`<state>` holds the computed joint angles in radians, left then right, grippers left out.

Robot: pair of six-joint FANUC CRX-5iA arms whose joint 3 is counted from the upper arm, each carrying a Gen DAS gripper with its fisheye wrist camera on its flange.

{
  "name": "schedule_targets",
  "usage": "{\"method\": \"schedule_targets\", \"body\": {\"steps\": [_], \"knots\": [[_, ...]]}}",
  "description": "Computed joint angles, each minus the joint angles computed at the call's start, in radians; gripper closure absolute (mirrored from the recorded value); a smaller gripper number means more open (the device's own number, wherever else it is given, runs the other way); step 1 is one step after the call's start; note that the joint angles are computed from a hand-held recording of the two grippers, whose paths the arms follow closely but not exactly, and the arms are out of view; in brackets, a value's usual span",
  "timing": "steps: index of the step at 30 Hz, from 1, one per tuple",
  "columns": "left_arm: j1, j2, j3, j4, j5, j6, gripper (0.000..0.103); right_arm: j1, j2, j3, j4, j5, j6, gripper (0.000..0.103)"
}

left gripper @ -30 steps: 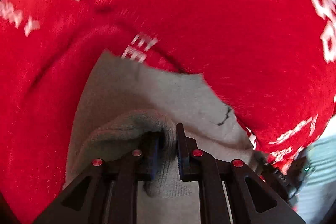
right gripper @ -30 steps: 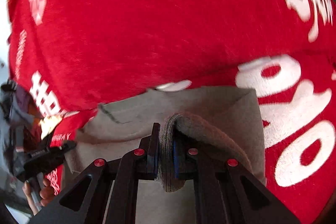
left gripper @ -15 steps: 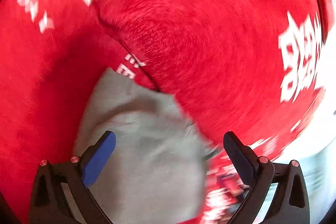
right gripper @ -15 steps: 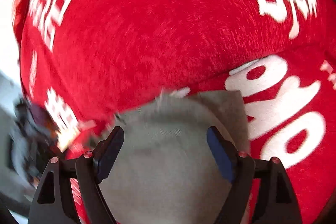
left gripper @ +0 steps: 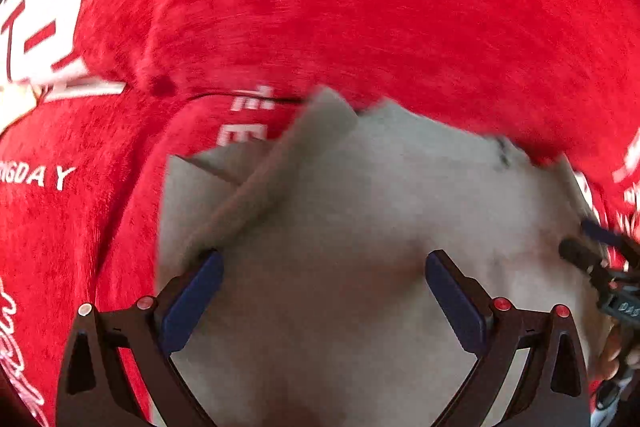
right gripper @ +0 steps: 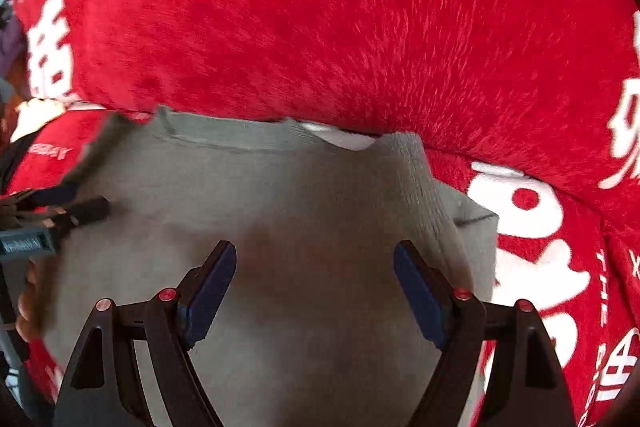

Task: Fold small clothes
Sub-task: 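Lay the hem down near the collar and open both tools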

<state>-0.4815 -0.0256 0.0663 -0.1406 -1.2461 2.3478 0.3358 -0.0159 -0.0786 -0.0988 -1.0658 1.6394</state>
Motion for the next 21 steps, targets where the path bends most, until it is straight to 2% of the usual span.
{"method": "schedule_targets", "body": {"steps": [2, 3, 4, 6, 7, 8, 10, 12, 13, 15, 18, 21], "knots": [[0.073, -0.063, -0.098, 0.088, 0.094, -0.035, 0.001, -0.026, 0.046, 0.005, 0.029, 0.011, -0.033, 0.02], [0.106, -0.102, -0.149, 0.138, 0.147, -0.067, 0.001, -0.052, 0.053, 0.015, -0.003, 0.018, -0.019, 0.02], [0.123, -0.13, -0.173, 0.146, 0.165, -0.071, 0.001, -0.094, 0.059, 0.037, -0.07, 0.012, 0.014, 0.021], [0.165, -0.174, -0.203, 0.123, 0.145, -0.033, 0.001, -0.176, 0.072, 0.088, -0.195, -0.029, 0.053, 0.025], [0.209, -0.21, -0.252, 0.175, 0.164, -0.04, 0.001, -0.2, 0.073, 0.098, -0.218, -0.039, 0.051, 0.026], [0.256, -0.251, -0.304, 0.227, 0.18, -0.034, 0.001, -0.206, 0.068, 0.098, -0.21, -0.039, 0.033, 0.026], [0.311, -0.342, -0.372, 0.259, 0.185, 0.014, 0.001, -0.176, 0.034, 0.051, -0.078, 0.009, -0.088, 0.024], [0.27, -0.354, -0.316, 0.152, 0.108, 0.076, 0.001, -0.17, -0.006, 0.02, -0.033, 0.04, -0.122, 0.024], [0.215, -0.336, -0.258, 0.071, 0.056, 0.113, 0.001, -0.17, -0.022, 0.013, -0.028, 0.045, -0.121, 0.024], [0.119, -0.279, -0.161, -0.017, 0.0, 0.13, 0.001, -0.147, -0.054, -0.002, -0.011, 0.058, -0.118, 0.024], [-0.074, -0.106, 0.056, -0.16, -0.089, 0.092, 0.001, -0.05, -0.082, -0.038, 0.061, 0.075, -0.124, 0.024], [-0.183, 0.06, 0.23, -0.247, -0.176, 0.027, 0.001, 0.049, -0.087, -0.076, 0.14, 0.081, -0.14, 0.024]]}}
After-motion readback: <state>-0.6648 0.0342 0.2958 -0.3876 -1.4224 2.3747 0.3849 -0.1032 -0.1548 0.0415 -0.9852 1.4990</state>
